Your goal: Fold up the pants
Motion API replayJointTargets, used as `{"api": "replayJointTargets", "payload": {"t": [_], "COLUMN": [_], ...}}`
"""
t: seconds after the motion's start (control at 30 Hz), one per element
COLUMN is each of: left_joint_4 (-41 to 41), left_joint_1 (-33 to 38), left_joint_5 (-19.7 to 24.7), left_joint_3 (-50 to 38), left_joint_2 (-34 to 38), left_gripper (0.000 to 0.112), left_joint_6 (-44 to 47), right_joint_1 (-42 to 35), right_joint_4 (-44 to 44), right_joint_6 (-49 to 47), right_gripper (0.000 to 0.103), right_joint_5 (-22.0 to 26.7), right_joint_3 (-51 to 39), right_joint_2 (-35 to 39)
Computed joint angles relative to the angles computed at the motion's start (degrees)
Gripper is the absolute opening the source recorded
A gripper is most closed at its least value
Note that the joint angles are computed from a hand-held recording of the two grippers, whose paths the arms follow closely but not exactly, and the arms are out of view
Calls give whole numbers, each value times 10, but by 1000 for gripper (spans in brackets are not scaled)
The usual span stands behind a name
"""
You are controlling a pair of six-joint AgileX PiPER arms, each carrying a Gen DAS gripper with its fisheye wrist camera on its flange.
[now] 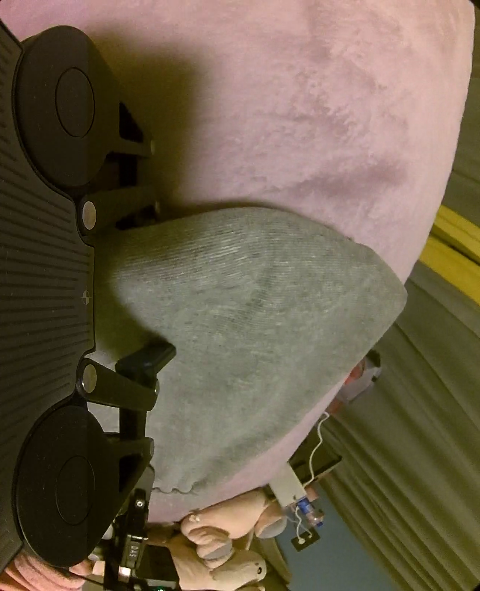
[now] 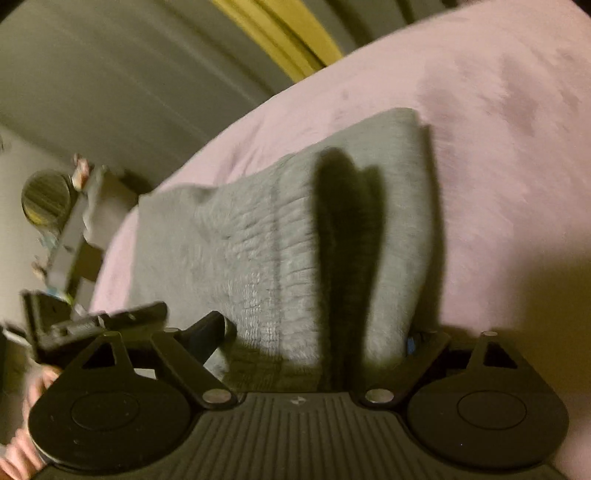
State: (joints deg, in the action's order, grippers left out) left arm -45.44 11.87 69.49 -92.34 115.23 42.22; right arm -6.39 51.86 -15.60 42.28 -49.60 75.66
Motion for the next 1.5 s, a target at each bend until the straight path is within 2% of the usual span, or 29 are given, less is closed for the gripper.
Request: {"api": "replayJointTargets", "payload": {"t": [0.03, 0.07, 0.1, 0.13, 0.17, 0.2, 0.23, 0.27, 0.33, 0.37, 0.5, 0.57, 0.6, 0.63, 0.67, 0.7, 0.73, 0.77, 0.83, 0.9, 0.97, 1.03, 1.07, 1.13, 1.27, 1.37, 1.43, 1.5], "left_joint_4": [-1, -2, -6, -7, 4, 12, 12, 11, -3, -16, -59, -60, -44, -7, 41, 98, 155, 194, 203, 156, 172, 147, 110, 100, 155, 128, 132, 188], "left_joint_1": [-5, -10, -15, -19, -28, -37, -42, -45, -45, -42, -38, -45, -52, -67, -82, -100, -113, -117, -111, -96, -106, -104, -92, -72, -54, -26, -20, -51], "left_joint_5": [-10, -15, -16, -19, -38, -63, -73, -87, -103, -107, -109, -114, -126, -158, -194, -240, -285, -308, -300, -288, -289, -347, -353, -321, -326, -254, -217, -248], "left_joint_3": [6, 10, 12, 16, 22, 38, 50, 65, 86, 92, 84, 60, 45, 36, 34, 37, 49, 60, 81, 130, 176, 241, 257, 242, 249, 243, 245, 265], "left_joint_2": [-1, 1, 3, -1, -11, -28, -41, -56, -78, -86, -105, -107, -106, -109, -114, -120, -128, -137, -154, -177, -186, -196, -198, -193, -226, -230, -223, -243], "left_gripper": [70, 73, 80, 81, 78, 61, 50, 45, 35, 34, 29, 28, 30, 43, 53, 69, 79, 82, 91, 97, 97, 99, 99, 99, 98, 99, 100, 99], "left_joint_6": [14, 31, 39, 37, 17, 13, 28, 40, 56, 61, 72, 58, 43, 15, -19, -64, -102, -116, -94, -28, -20, 11, 24, -19, -93, -54, -47, -76], "right_joint_1": [1, 3, 7, 29, 60, 85, 110, 132, 144, 141, 190, 186, 184, 189, 200, 211, 220, 233, 273, 297, 304, 328, 334, 348, 390, 443, 438, 431], "right_joint_4": [8, 13, 2, -32, -89, -146, -203, -261, -309, -307, -402, -398, -404, -433, -485, -542, -599, -657, -760, -782, -760, -798, -808, -823, -863, -895, -857, -856], "right_joint_6": [-7, -1, 27, 79, 133, 173, 204, 251, 323, 326, 400, 381, 382, 406, 451, 494, 528, 558, 617, 638, 643, 695, 708, 731, 763, 832, 834, 846], "right_gripper": [92, 99, 100, 99, 96, 91, 79, 69, 60, 58, 56, 55, 55, 56, 62, 70, 89, 99, 99, 99, 99, 99, 99, 99, 99, 99, 99, 99], "right_joint_5": [-5, -10, -10, -32, -52, -65, -72, -74, -73, -73, -74, -80, -78, -79, -80, -61, -23, 25, 85, 68, 56, 59, 52, 64, 129, 166, 163, 165], "right_joint_3": [-1, -3, -12, -23, -33, -35, -42, -50, -57, -62, -113, -140, -158, -174, -189, -209, -233, -262, -276, -235, -205, -179, -163, -160, -160, -145, -139, -138], "right_joint_2": [6, 11, 13, 17, 15, 5, 0, -6, -27, -32, -33, -22, -13, -2, 13, 32, 50, 73, 87, 69, 62, 66, 61, 54, 25, 13, 7, 0]}}
